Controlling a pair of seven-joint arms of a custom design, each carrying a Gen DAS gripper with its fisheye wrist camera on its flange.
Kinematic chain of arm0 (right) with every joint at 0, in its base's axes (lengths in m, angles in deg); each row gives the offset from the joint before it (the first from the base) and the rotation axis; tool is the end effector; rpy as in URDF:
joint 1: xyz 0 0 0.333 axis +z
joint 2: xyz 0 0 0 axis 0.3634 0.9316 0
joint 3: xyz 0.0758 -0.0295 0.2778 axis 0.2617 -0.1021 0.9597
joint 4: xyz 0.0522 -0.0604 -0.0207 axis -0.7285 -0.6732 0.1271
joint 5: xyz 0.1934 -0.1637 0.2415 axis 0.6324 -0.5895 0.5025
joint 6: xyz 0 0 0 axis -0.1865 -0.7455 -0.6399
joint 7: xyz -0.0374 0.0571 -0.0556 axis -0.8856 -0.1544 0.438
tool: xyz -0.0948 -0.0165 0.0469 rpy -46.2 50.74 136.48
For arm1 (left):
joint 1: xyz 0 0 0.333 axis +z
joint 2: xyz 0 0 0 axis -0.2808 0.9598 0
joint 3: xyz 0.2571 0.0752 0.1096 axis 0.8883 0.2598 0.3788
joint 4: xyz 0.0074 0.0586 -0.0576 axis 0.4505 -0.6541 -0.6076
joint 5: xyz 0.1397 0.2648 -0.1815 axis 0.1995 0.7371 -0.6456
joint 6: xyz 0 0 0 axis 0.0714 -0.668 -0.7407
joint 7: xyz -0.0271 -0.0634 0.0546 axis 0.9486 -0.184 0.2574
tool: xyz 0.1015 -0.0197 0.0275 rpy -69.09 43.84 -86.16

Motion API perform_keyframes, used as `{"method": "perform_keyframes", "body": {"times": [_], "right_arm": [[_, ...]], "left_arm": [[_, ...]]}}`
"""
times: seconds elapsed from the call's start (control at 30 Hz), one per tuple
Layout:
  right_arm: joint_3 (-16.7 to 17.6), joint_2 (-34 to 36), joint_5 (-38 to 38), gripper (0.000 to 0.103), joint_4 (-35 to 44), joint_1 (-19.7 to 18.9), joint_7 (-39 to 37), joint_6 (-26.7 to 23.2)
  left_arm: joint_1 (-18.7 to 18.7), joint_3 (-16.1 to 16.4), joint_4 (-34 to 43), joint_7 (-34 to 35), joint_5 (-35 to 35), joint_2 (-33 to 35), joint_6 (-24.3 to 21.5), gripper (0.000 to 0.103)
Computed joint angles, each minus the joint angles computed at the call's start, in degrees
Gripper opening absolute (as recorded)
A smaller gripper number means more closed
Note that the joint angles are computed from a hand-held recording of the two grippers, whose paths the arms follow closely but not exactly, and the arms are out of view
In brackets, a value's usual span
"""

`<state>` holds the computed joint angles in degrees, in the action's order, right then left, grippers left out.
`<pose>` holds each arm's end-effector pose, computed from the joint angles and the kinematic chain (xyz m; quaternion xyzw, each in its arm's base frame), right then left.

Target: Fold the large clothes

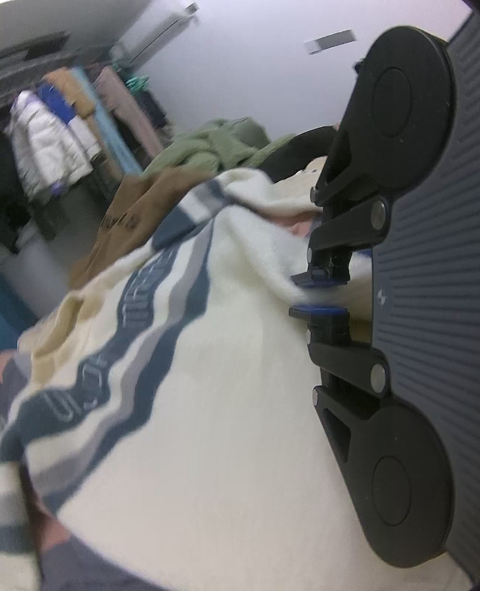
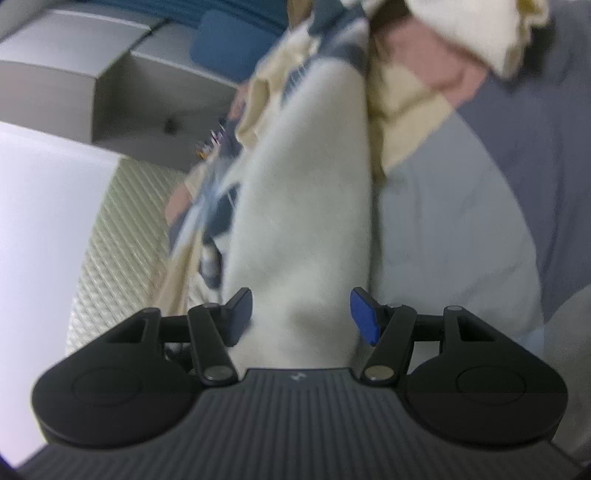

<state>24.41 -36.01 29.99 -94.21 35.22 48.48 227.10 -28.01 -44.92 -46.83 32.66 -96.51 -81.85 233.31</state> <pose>0.4331 0.0598 0.4721 -0.4151 0.7444 0.1370 0.5047 0.4657 -0.1099 0.5080 0.6725 -0.5510 0.4871 0.0825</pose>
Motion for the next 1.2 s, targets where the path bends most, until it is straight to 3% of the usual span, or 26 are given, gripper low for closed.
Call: {"method": "perform_keyframes", "body": {"times": [0.13, 0.23, 0.37, 0.4, 0.5, 0.57, 0.67, 0.73, 0.83, 0.87, 0.9, 0.97, 1.1, 1.2], "right_arm": [[0.3, 3.1, -5.2, 0.062, 1.7, 0.1, 2.6, -2.0], [-0.1, 5.8, -3.7, 0.059, 3.5, 0.1, 0.6, -4.1], [1.0, 5.7, -3.4, 0.022, 4.1, 0.0, -4.0, -2.7], [1.3, 4.8, -3.2, 0.020, 3.8, 0.1, -5.1, -1.7], [1.1, 1.3, -0.7, 0.015, 2.1, 0.5, -8.1, 0.7], [1.3, -2.0, -0.3, 0.014, 0.1, 0.4, -8.2, 3.1], [3.6, -6.7, -6.3, 0.013, -3.2, -0.2, -3.9, 11.6], [6.5, -8.0, -14.5, 0.013, -4.8, -2.0, 3.8, 16.4], [15.6, -9.7, -34.7, 0.012, -7.8, -13.4, 23.2, 17.2], [16.9, -9.5, -37.3, 0.012, -7.8, -15.5, 26.3, 16.3], [17.2, -9.3, -39.3, 0.012, -8.1, -16.5, 28.7, 15.5], [17.3, -7.2, -42.5, 0.012, -7.4, -17.8, 33.0, 14.4], [15.9, -4.9, -46.0, 0.012, -6.9, -16.4, 37.7, 14.0], [13.5, -4.0, -47.3, 0.013, -7.0, -13.4, 38.2, 15.2]], "left_arm": [[0.2, -0.5, 1.1, -1.9, 1.6, 1.3, 1.2, 0.012], [0.2, -0.2, 1.8, -0.8, 0.9, 2.1, 0.9, 0.012], [0.9, 0.3, 2.4, 1.4, -2.2, 2.3, -2.1, 0.014], [1.0, 0.2, 2.2, 2.1, -3.3, 1.9, -2.2, 0.020], [1.2, 0.6, 1.5, 6.6, -8.1, 0.0, -2.8, 0.049], [1.4, 0.8, 0.9, 9.9, -10.8, -1.5, -3.2, 0.052], [2.1, 0.5, 0.2, 10.8, -10.4, -3.5, -2.4, 0.054], [2.6, -0.2, -0.2, 6.7, -5.7, -4.5, 0.0, 0.054], [4.3, -2.1, -1.4, -4.6, 7.9, -5.5, 5.2, 0.054], [5.9, -3.5, -2.0, -10.4, 14.6, -5.8, 6.4, 0.054], [8.3, -5.3, -2.8, -17.0, 22.0, -6.2, 7.5, 0.055], [11.5, -7.7, -4.8, -25.3, 29.9, -7.2, 11.0, 0.057], [15.3, -9.0, -8.6, -38.9, 35.4, -9.3, 14.4, 0.058], [15.8, -8.3, -9.0, -43.0, 39.7, -9.1, 13.5, 0.058]]}}
